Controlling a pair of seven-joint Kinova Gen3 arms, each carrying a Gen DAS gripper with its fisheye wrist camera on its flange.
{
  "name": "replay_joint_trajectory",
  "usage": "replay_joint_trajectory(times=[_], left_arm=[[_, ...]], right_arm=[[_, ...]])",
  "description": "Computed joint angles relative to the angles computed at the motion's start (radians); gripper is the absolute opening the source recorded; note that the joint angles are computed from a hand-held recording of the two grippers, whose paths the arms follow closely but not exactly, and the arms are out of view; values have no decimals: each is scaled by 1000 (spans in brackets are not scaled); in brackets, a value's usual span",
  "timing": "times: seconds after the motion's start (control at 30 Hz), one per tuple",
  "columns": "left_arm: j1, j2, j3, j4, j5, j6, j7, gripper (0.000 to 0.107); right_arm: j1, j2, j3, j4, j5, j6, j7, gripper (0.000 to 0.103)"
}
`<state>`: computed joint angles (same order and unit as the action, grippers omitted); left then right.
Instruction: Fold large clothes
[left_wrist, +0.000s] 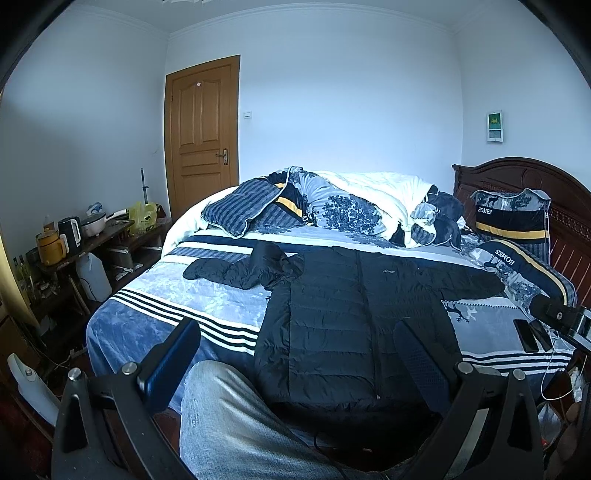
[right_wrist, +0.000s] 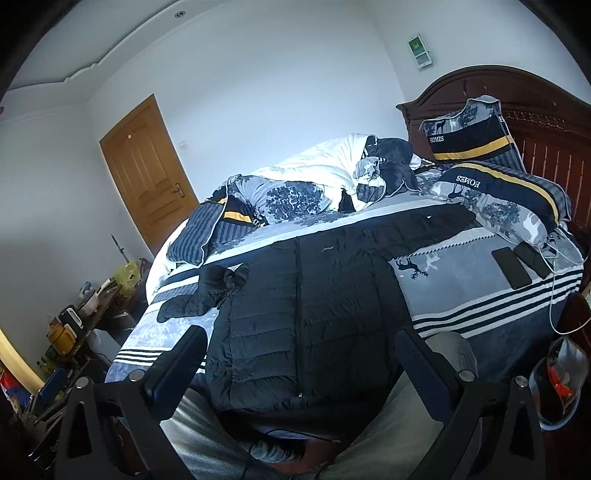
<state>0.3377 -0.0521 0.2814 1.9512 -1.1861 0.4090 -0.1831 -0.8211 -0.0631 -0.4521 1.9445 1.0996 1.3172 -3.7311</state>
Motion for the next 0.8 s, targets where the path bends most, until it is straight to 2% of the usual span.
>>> replay_joint_trajectory(times=[0.8], left_arm=[[-4,-1,0,-3,14,-2,-16,103]], right_arm=[[4,2,3,-2,-9,-6,-6,103]])
